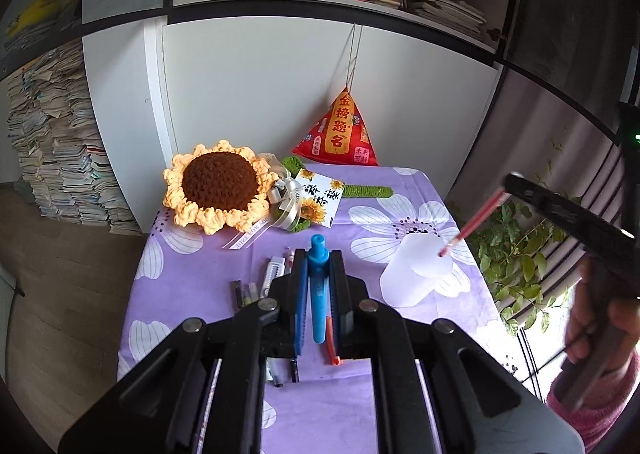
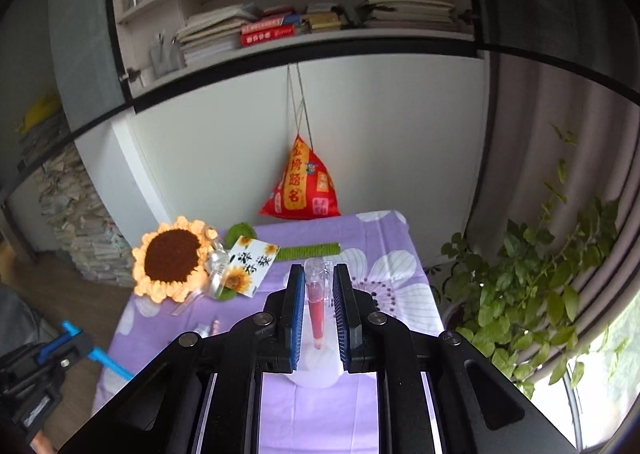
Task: Organize stationery
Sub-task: 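Carry the blue pen and red pen into the white cup with both tools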
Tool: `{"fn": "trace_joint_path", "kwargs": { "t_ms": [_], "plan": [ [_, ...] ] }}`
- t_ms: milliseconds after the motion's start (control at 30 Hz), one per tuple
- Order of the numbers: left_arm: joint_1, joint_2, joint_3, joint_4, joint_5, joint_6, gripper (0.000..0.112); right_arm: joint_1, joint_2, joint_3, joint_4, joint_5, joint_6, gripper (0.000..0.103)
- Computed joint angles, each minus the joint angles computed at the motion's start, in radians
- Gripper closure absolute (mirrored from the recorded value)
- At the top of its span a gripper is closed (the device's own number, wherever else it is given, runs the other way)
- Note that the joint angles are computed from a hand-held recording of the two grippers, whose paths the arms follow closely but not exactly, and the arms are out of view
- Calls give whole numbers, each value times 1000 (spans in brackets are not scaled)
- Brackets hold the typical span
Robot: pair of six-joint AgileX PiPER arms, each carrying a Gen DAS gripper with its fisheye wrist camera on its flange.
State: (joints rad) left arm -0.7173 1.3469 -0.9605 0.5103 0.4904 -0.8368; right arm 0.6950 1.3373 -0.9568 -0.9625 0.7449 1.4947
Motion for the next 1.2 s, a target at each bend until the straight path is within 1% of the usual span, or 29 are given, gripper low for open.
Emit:
{"fn": "trace_joint_path", "kwargs": {
  "t_ms": [167,267,367,433,533,633,733,767,800,833,867,900,1000,1033,1100,1167,1200],
  "plan": [
    [-9,18,-15,19,17,-22,104,-71,108,-28,55,-83,-80,88],
    [-10,27,-23,24,23,-28,104,-128,170,-30,125,-146,-134,88],
    [-13,45,-36,26,28,-30,104,-175,206,-17,195,-207,-186,88],
    [-17,59,-46,24,30,-31,104,-193,217,-3,218,-238,-204,88],
    [-28,83,-69,17,33,-22,104,-196,218,7,202,-249,-191,88],
    [-42,109,-95,12,38,-16,104,-218,211,19,246,-285,-235,88],
    [-55,131,-119,10,45,-11,104,-257,185,50,298,-351,-275,88],
    [-58,138,-128,7,47,-8,104,-265,177,57,312,-367,-287,86],
    [-61,144,-136,5,49,-6,104,-269,168,64,314,-376,-287,76],
    [-64,148,-141,8,51,-11,104,-272,148,79,299,-386,-270,69],
    [-66,151,-149,6,52,-10,104,-273,121,102,264,-401,-227,60],
    [-68,154,-157,5,54,-9,104,-271,88,130,215,-416,-165,58],
    [-79,164,-186,17,62,-15,104,-261,-14,218,78,-452,-1,58],
    [-85,168,-201,21,66,-15,104,-249,-53,254,10,-455,74,58],
    [-97,180,-235,20,72,-3,104,-194,-114,320,-144,-414,241,58],
    [-110,193,-265,29,71,0,104,-128,-149,372,-236,-341,344,58],
    [-117,201,-278,39,69,-4,104,-76,-160,402,-282,-282,408,58]
  ]
}}
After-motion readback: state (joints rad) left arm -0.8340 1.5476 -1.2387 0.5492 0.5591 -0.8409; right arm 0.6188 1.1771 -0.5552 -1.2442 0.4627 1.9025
